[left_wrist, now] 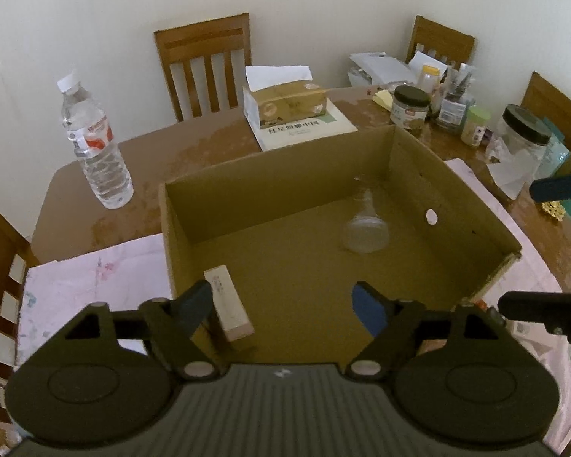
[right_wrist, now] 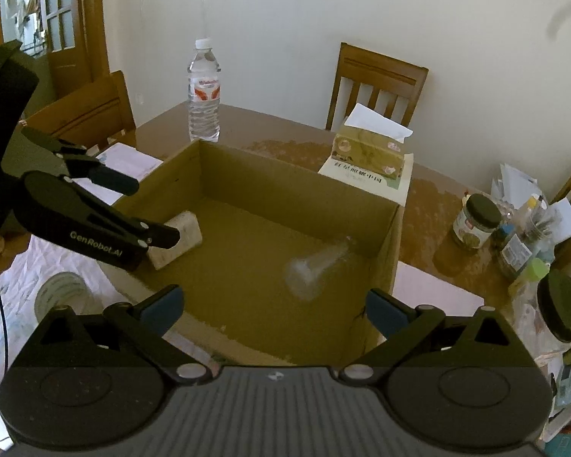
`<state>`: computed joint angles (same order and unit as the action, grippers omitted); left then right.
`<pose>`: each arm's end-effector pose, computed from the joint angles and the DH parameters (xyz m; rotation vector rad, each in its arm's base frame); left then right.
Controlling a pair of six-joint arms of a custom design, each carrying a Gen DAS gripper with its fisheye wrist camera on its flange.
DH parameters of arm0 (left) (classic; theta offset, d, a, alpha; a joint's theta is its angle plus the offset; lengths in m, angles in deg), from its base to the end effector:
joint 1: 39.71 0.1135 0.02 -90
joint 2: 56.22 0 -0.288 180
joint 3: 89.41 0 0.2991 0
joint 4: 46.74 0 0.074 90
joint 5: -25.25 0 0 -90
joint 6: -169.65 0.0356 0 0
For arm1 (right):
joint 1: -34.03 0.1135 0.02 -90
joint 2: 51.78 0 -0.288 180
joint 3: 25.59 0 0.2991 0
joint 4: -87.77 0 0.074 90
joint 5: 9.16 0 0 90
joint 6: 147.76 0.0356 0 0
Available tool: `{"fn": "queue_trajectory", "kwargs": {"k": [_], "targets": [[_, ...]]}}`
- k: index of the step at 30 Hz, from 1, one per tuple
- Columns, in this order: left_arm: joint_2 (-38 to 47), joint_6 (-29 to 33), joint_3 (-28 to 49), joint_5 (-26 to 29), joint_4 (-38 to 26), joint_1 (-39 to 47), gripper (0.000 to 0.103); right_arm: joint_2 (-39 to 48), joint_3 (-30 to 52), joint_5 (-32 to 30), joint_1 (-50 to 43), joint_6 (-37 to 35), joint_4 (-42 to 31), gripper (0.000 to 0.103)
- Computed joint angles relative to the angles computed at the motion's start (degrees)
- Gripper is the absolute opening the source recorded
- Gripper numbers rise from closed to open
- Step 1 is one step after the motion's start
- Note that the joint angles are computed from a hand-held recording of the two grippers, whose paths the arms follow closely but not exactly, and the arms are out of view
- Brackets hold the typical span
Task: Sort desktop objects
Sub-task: 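Carry the KASI box and clear jar into the cardboard box and release both, then grasp the clear tape roll with the left tool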
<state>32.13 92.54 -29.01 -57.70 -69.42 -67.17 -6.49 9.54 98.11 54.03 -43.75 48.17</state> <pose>0.3044 -0.1631 0.1767 0.9003 2.2928 -0.2622 0.1742 0.0522 0.1830 0.0079 2.3895 -0.0909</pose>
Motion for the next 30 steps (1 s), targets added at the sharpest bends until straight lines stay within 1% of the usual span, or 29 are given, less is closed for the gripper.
{"fn": "queue_trajectory", "kwargs": {"k": [4,7,16,22,26,30], "targets": [[-2.9,1.5,-1.6,0.5,-1.5,1.6,0.085,-1.3,-0.2,1.4,2.6,2.1,-2.0,0.103],[-5.7,2.7,-3.2,1.9,-2.5,3.4,0.088,-2.2,-0.3,3.1,5.5,4.3,-3.5,0.103],[-13.7,7.5,-10.0,4.6,-4.9,9.2,0.093,-2.5,0.1,8.9,16.6,13.5,-7.9,0.103],[-15.8,9.8,-14.9,6.0,-4.2,13.0,0.093,-0.7,0.2,12.5,24.6,21.4,-9.8,0.103],[-15.9,10.7,-17.6,6.5,-3.0,14.8,0.093,1.5,-0.2,14.7,30.4,26.8,-10.2,0.103],[-15.9,11.5,-19.8,6.5,-1.6,15.9,0.093,3.2,-1.3,15.8,35.8,31.9,-10.1,0.103]]}}
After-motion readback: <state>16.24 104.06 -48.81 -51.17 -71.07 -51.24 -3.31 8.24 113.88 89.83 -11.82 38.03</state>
